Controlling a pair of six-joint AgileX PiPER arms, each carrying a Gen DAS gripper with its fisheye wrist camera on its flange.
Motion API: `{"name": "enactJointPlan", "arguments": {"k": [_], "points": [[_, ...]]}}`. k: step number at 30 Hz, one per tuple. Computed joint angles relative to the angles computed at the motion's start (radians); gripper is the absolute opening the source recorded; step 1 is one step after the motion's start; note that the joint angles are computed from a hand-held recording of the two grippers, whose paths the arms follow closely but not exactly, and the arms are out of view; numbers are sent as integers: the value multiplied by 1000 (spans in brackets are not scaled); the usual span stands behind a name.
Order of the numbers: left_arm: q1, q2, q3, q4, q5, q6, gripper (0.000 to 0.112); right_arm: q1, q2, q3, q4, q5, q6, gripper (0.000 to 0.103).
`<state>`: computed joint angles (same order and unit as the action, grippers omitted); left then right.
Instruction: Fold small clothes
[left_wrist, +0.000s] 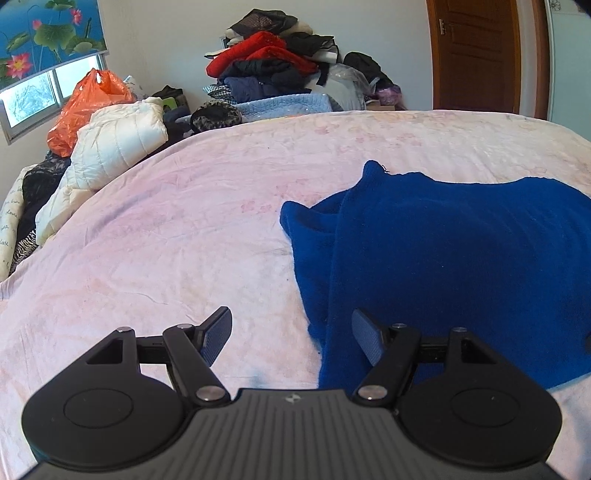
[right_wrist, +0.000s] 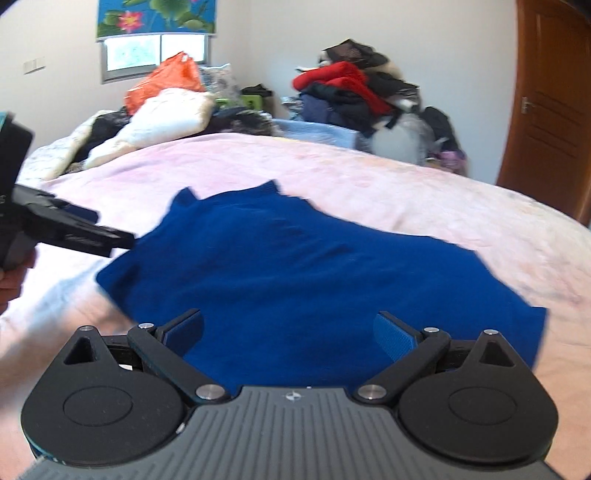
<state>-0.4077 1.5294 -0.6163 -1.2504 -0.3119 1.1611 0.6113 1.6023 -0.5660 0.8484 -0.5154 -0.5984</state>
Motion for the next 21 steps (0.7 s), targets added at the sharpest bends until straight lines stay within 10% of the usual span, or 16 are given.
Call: {"name": "enactJointPlan", "arguments": {"k": [13, 21], "points": [[-93, 60, 37, 65, -74, -209, 72, 45, 192, -25, 279, -162, 93, 103], [-121, 75, 49, 82, -111, -238, 79, 49, 248, 45, 121, -268, 289, 103]]}}
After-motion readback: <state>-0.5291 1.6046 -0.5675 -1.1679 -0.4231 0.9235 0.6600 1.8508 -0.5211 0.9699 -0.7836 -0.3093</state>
